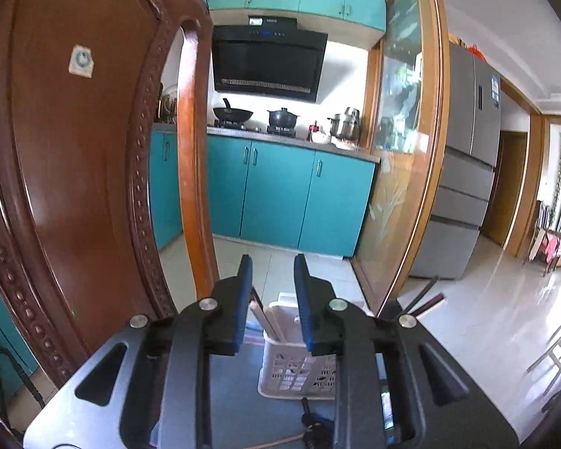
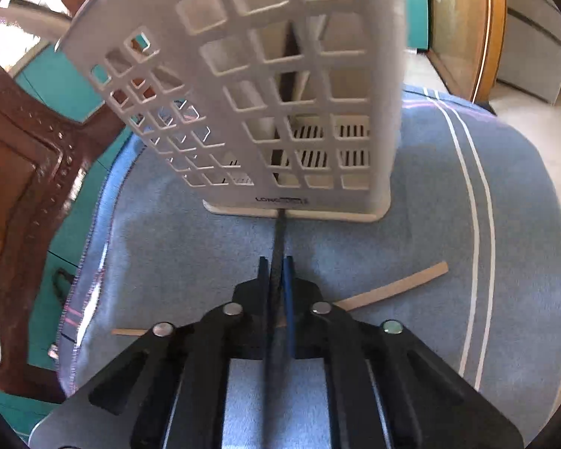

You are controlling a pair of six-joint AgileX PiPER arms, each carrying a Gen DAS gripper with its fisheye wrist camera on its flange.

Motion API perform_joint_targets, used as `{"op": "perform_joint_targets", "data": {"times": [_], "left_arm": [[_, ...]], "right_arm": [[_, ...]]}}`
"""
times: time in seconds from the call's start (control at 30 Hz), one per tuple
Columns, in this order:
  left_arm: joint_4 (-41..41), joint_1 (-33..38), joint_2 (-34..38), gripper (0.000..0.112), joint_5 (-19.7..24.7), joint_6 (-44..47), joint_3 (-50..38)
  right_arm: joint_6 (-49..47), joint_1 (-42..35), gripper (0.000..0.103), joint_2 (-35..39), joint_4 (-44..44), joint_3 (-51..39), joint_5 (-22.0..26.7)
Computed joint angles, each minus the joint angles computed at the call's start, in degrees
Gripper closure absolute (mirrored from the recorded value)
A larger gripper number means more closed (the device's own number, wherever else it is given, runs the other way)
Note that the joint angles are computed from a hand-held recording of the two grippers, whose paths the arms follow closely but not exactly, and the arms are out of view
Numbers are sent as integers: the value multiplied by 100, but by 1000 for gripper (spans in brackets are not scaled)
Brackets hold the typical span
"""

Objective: Organize utensils
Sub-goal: 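Lower the right tool onto the black chopstick and close on it, then lower the left tool onto the last light wooden chopstick and close on it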

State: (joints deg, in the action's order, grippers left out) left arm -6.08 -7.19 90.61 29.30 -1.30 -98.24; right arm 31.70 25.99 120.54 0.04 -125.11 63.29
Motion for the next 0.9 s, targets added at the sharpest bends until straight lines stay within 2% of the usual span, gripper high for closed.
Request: {"op": "perform_joint_targets", "data": {"times": [0.1, 0.2, 0.23, 0.3, 0.37, 0.4, 0.5, 0.57, 0.63, 0.8, 0.9], "left_arm": [[-317, 69, 29, 89, -24, 432, 152], [-333, 65, 3, 89, -288, 858, 722], [-445, 84, 84, 89, -253, 1117, 860], [-871, 165, 470, 89, 330, 1819, 809], [-997, 190, 1082, 89, 1312, 2124, 347], [-949, 165, 1332, 89, 1647, 2136, 147], [-944, 121, 1739, 89, 2178, 2304, -156], [-1043, 129, 1850, 88, 2397, 2416, -254], [-1112, 110, 1975, 76, 2660, 2550, -406], [-479, -119, 2212, 75, 2833, 2219, -456], [-397, -143, 2247, 75, 2849, 2127, -495]], "right_arm": [[-138, -182, 97, -530, 350, 661, -343], [-22, -248, 97, -1254, 98, 1587, -759], [21, -275, 97, -1456, -18, 1865, -850], [42, -409, 96, -1762, -54, 2337, -948], [19, -603, 96, -1973, 58, 2734, -1040], [9, -657, 96, -2017, 87, 2828, -1069], [-159, -884, 96, -2119, 253, 2988, -1134], [-194, -921, 96, -2126, 274, 2976, -1119], [-155, -873, 96, -2033, 269, 2848, -1065], [-175, -862, 96, -1918, 286, 2781, -1034], [-172, -877, 96, -1899, 286, 2775, -1015]]}}
